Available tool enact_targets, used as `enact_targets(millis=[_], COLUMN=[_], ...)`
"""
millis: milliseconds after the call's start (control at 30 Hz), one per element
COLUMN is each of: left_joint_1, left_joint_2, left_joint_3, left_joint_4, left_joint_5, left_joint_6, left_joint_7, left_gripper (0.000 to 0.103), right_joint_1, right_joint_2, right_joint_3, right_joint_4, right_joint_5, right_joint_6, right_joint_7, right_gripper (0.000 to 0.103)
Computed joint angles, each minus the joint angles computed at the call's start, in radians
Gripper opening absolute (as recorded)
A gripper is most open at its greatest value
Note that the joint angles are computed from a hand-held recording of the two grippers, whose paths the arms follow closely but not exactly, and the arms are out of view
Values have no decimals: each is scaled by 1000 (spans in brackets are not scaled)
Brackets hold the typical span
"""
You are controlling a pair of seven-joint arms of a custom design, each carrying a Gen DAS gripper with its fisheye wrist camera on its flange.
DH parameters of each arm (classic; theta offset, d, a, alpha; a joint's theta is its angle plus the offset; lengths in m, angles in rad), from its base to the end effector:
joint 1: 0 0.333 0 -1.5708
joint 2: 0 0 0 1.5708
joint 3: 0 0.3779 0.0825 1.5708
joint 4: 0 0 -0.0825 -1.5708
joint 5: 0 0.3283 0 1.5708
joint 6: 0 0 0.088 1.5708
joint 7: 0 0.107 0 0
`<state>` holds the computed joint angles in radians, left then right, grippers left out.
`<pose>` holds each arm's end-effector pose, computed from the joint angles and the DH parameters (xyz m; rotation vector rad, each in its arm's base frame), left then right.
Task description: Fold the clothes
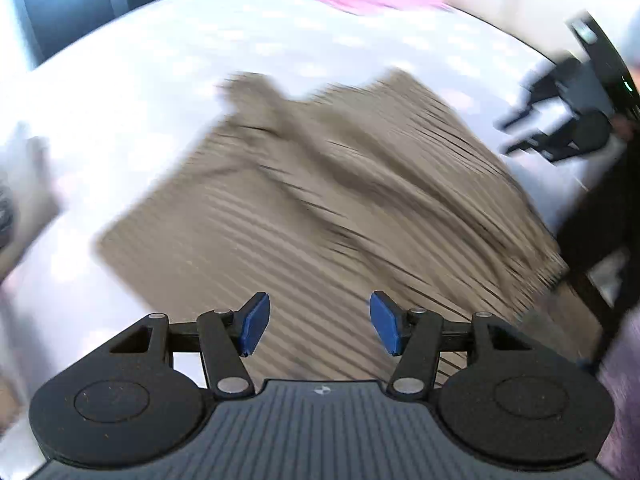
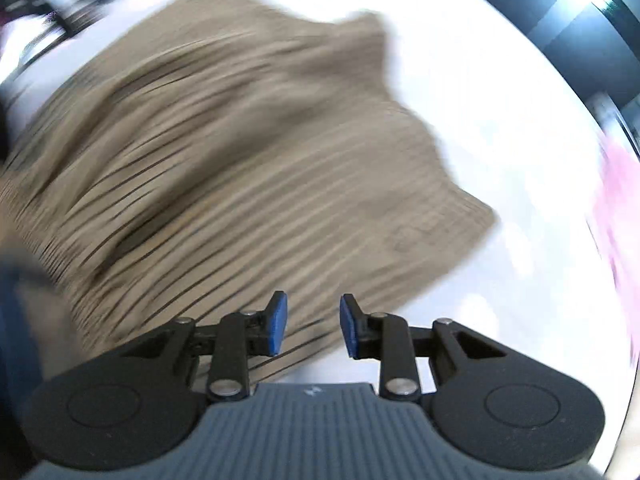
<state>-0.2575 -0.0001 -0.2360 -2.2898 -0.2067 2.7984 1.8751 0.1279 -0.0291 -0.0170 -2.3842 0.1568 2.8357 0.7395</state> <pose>0.4556 -0.2341 0.5054 -1.2951 2.5192 -0.6737 0.4871 0.0460 0.4850 -2.6077 1.0517 -0.5772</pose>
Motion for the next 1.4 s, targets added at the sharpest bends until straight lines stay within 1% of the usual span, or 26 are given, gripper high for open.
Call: enact_targets(millis=[67, 133, 233, 333, 400, 467, 533, 700, 800, 900, 1033, 1100, 1133, 1200, 1267, 1300, 1333, 1400], left_joint_1=[26, 43, 60, 52, 46, 55, 69, 55, 51, 54, 50, 51, 52, 53, 52, 50, 48, 45], left_joint_2=[26, 51, 84, 120, 140, 153, 170, 243, 270, 282, 298, 308, 312, 318, 323, 325, 327, 330], left_joint_3=[30, 57, 92, 137, 159, 163, 161, 176, 182, 183, 187, 181, 177, 172, 170, 170, 170, 173], left_joint_4=[37, 64, 92, 131, 161, 178, 186, 248, 282, 308, 341, 357, 364, 372, 379, 383, 386, 390], left_joint_5=[175, 307, 435, 584, 668, 703, 711, 755, 762, 747, 747, 739, 732, 724, 717, 715, 714, 713], left_joint_6=[-6, 13, 57, 72, 57, 40, 25, -73, -109, -126, -148, -162, -167, -165, -162, -163, -164, -169], left_joint_7=[-208, -370, -553, -753, -853, -889, -894, -950, -988, -1021, -1063, -1063, -1059, -1049, -1038, -1034, -1031, -1030], left_gripper=[54, 54, 54, 54, 54, 54, 54, 54, 54, 54, 54, 54, 54, 54, 54, 54, 54, 54], right_joint_1=[-14, -14, 0, 5, 6, 13, 14, -6, -10, -28, -16, -9, -1, 28, 27, 26, 25, 18], right_joint_2=[51, 96, 156, 211, 248, 286, 317, 358, 383, 408, 437, 450, 457, 477, 498, 509, 519, 535], right_joint_3=[-4, -21, -52, -64, -69, -77, -78, -60, -65, -49, -48, -46, -50, -79, -78, -77, -75, -67], right_joint_4=[44, 92, 177, 262, 306, 330, 357, 404, 444, 481, 515, 530, 539, 563, 586, 598, 609, 626], right_joint_5=[-65, -174, -289, -321, -325, -336, -336, -300, -277, -232, -228, -232, -240, -276, -278, -278, -278, -278], right_joint_6=[27, 40, 21, -20, -27, -15, -25, -33, -55, -83, -102, -108, -114, -137, -160, -172, -186, -214], right_joint_7=[164, 345, 576, 722, 796, 864, 905, 932, 971, 983, 1004, 1005, 1010, 1051, 1067, 1075, 1078, 1070], right_gripper=[32, 32, 33, 33, 34, 34, 34, 34, 34, 34, 34, 33, 33, 33, 32, 27, 19, 13])
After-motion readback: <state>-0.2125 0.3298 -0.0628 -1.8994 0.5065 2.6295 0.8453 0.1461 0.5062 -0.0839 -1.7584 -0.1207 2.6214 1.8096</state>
